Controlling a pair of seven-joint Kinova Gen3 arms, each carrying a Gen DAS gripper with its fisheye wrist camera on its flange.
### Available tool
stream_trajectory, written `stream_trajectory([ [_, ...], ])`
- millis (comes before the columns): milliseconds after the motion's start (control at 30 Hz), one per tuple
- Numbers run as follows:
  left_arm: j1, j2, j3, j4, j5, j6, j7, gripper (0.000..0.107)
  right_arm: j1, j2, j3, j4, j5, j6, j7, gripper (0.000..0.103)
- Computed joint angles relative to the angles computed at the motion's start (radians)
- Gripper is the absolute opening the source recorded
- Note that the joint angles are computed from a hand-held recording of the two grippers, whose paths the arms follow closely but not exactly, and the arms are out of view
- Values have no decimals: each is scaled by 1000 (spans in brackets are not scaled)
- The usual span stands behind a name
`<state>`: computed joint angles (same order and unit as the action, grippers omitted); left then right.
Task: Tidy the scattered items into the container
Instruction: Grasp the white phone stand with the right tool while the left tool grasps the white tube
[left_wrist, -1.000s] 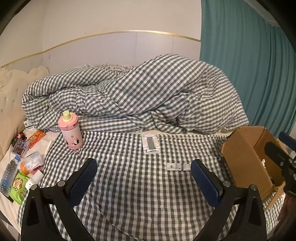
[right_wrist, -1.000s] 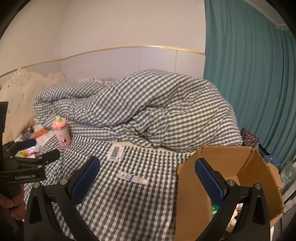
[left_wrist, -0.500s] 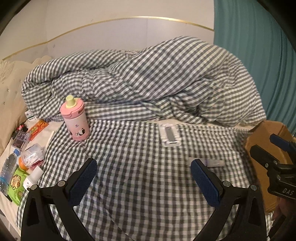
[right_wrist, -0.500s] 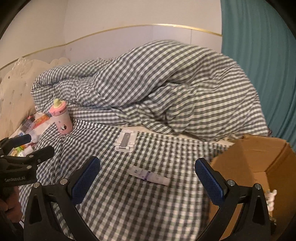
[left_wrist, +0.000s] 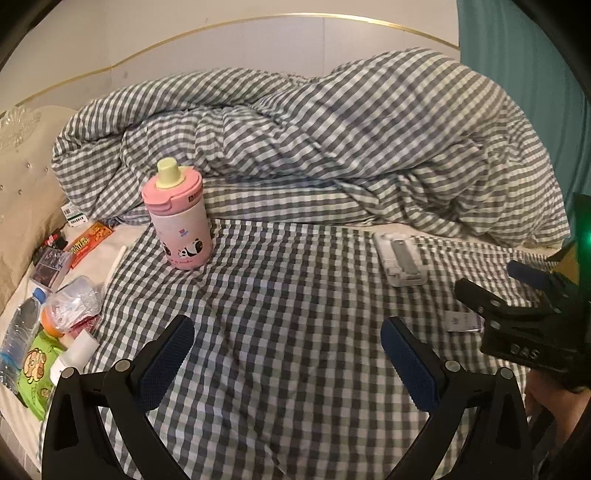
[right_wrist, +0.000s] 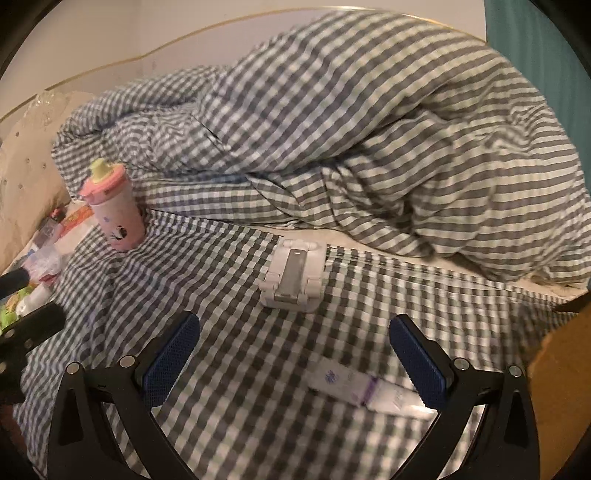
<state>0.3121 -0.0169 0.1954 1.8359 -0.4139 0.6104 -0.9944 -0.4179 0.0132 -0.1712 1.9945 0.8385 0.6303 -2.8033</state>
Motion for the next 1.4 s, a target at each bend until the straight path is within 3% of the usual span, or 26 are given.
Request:
stream_trajectory([
  [300,0,70,-34,-8,22,-54,-34,103,-42,199,102,-94,27,-48,-16,103],
  [667,26,114,-70,-20,27,-77,-57,103,-62,318,191,-164,-83,-67,75,102],
  [700,27,115,-72,-20,28,-77,-57,103,-52,321,187,-167,-109,-75,104,97],
  [733,24,116,-74,-20,36,-81,-63,103,-55,321,195,-165,-118,-84,117,83],
  [800,24,119,-77,-20,42,-82,-66,103,-57,314,198,-159,-126,-98,140,66],
  [933,26,125,-80,-23,49,-85,-68,103,-71,290,224,-129,-137,-131,145,66],
  [1033,35,129,-80,-30,46,-87,-69,103,-96,244,251,-87,-89,-145,86,65],
  [1200,58,144,-69,-52,56,-92,-78,103,-83,127,215,-37,-25,-97,27,65],
  [1400,124,169,-51,-81,53,-102,-75,103,-7,-20,146,-11,-25,4,48,65],
])
